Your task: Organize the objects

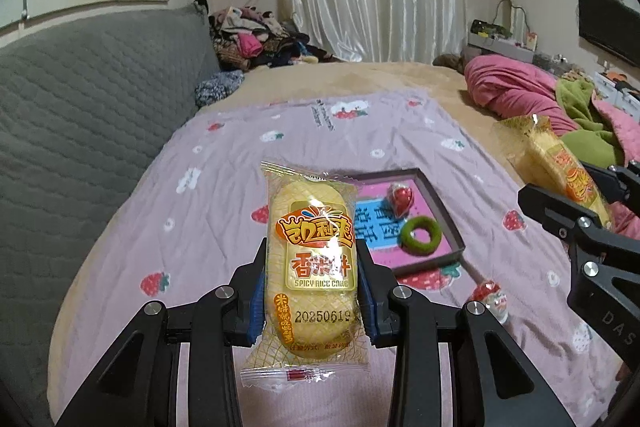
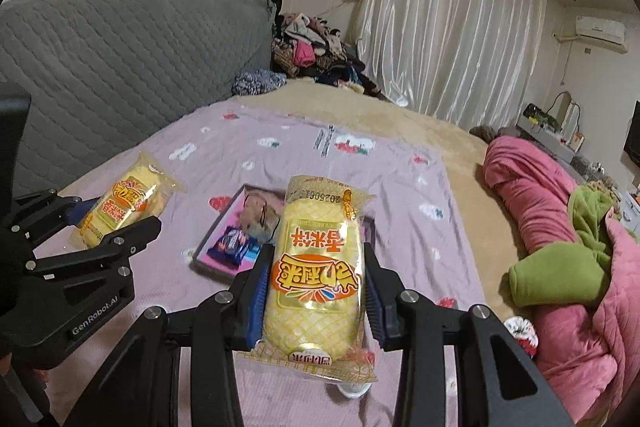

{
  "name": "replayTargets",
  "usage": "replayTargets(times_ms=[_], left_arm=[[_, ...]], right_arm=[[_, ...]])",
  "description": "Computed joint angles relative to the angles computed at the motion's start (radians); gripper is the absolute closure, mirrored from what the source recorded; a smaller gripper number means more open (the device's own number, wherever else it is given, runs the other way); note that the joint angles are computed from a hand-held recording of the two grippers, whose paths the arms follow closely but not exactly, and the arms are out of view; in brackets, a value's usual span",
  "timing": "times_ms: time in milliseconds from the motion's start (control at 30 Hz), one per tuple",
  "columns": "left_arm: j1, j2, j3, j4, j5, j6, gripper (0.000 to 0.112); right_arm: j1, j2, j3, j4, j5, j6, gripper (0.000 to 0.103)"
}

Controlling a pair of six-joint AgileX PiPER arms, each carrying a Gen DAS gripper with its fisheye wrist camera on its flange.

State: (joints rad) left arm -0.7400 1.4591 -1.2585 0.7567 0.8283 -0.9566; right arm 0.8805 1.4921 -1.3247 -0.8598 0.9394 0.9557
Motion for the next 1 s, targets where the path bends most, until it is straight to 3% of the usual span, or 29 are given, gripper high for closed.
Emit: replayTargets(times_ms=[433,1000], left_arm=[[0.051,0.123,-0.176,-0.018,-0.027,0.096,0.074],[0.166,0.301,-0.322,-0.112,-0.166,0.199,0.074]], right_arm=[[-0.09,0.062,-0.109,-0.001,-0.083,-0.067,0.062],[-0.217,0.146,-0.12,-0.03,-0.253,-0.043,0.062]])
